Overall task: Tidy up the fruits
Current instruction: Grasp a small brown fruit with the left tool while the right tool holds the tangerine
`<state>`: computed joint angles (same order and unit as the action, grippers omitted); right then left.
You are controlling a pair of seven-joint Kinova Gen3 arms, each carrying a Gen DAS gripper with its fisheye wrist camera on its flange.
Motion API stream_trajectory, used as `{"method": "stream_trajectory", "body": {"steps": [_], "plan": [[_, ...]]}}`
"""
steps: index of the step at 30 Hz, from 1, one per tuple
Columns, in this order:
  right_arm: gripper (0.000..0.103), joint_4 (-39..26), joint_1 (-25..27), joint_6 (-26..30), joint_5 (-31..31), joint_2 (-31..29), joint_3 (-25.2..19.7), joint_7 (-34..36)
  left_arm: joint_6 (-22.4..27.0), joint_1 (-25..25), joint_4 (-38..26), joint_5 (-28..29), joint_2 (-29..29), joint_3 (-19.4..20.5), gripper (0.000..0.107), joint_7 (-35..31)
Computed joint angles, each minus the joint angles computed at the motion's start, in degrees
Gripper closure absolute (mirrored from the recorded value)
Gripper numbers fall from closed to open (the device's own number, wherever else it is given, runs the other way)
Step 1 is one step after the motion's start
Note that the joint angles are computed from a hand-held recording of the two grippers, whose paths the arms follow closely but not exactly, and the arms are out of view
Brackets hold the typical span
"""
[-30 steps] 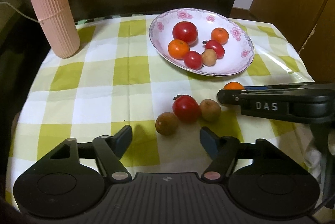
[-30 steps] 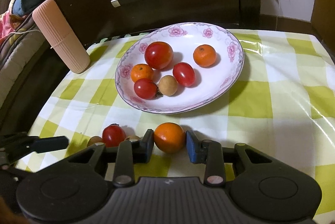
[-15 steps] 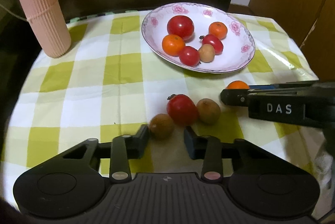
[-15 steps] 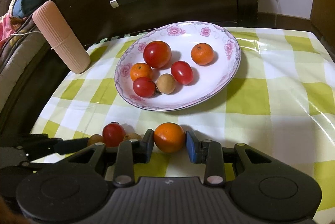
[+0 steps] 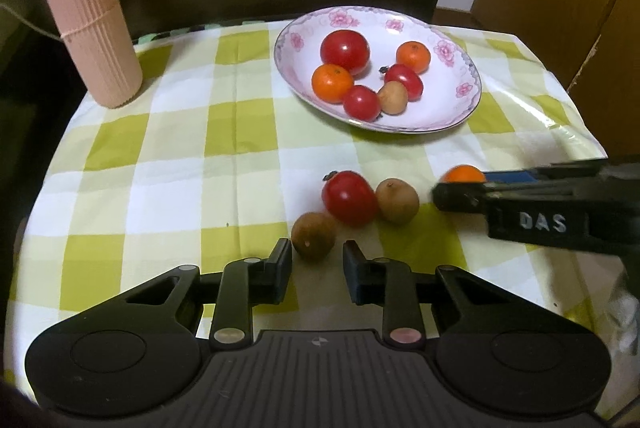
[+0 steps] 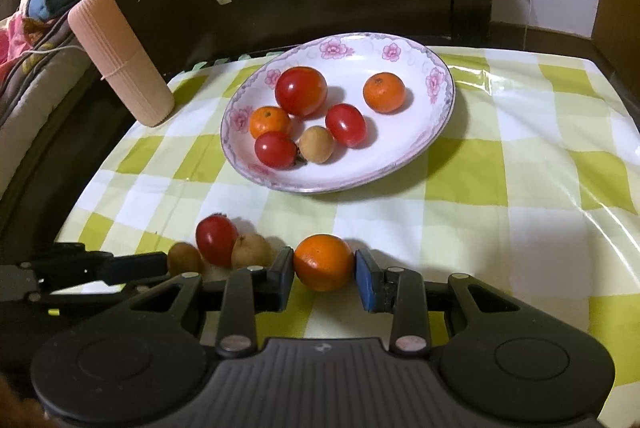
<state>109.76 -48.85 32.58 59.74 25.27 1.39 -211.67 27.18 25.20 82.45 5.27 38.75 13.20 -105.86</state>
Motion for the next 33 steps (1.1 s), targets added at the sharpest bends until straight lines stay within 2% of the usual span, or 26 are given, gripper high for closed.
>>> {"method": "stream_trajectory", "body": {"steps": [4,9,14,16,21,25,29,33], "plan": [[0.071,0.4,-0.6,2.1,-2.0,-1.1,-1.4,2.1,-0.1,-1.2,0.4,1.0,-0.3,1.3,0.072,-1.3],[0.071,1.0,-1.2,4.3,-4.3,-2.7,-3.0,3.4,-0.6,-1.4,0.7,1.5,-0.5,1.2,0.066,-2.0],[0.071,1.3,-1.3,4.8,-5.5,-4.0,-4.1,3.9,-1.9,-0.3,0.7,0.7,-0.1,0.4,0.042,-1.9],[0.071,1.5,-1.4,4.2,-4.7,-4.1,-4.0,3.1,-2.2,-0.1,0.5,0.3,0.3,0.5,0.041,-2.3],[0.071,2.4,-1.2,1.8,-2.3,-4.4,-3.8,1.4,-4.5,2.5,0.5,-2.0,1.2,-1.9,0.045,-0.6],[0.071,2.8,-0.5,0.7,-1.9,-4.5,-3.9,1.0,-4.6,1.8,0.6,-2.0,1.1,-0.7,0.063,-0.7],[0.071,2.8,-0.2,0.6,-2.8,-4.3,-3.9,1.8,-4.7,1.9,1.0,-2.4,0.7,-0.8,0.073,-0.5],[0.071,2.3,0.0,0.6,-4.2,-4.0,-4.0,3.3,-2.7,-0.1,1.4,-1.0,0.2,0.9,0.075,-1.1]]}}
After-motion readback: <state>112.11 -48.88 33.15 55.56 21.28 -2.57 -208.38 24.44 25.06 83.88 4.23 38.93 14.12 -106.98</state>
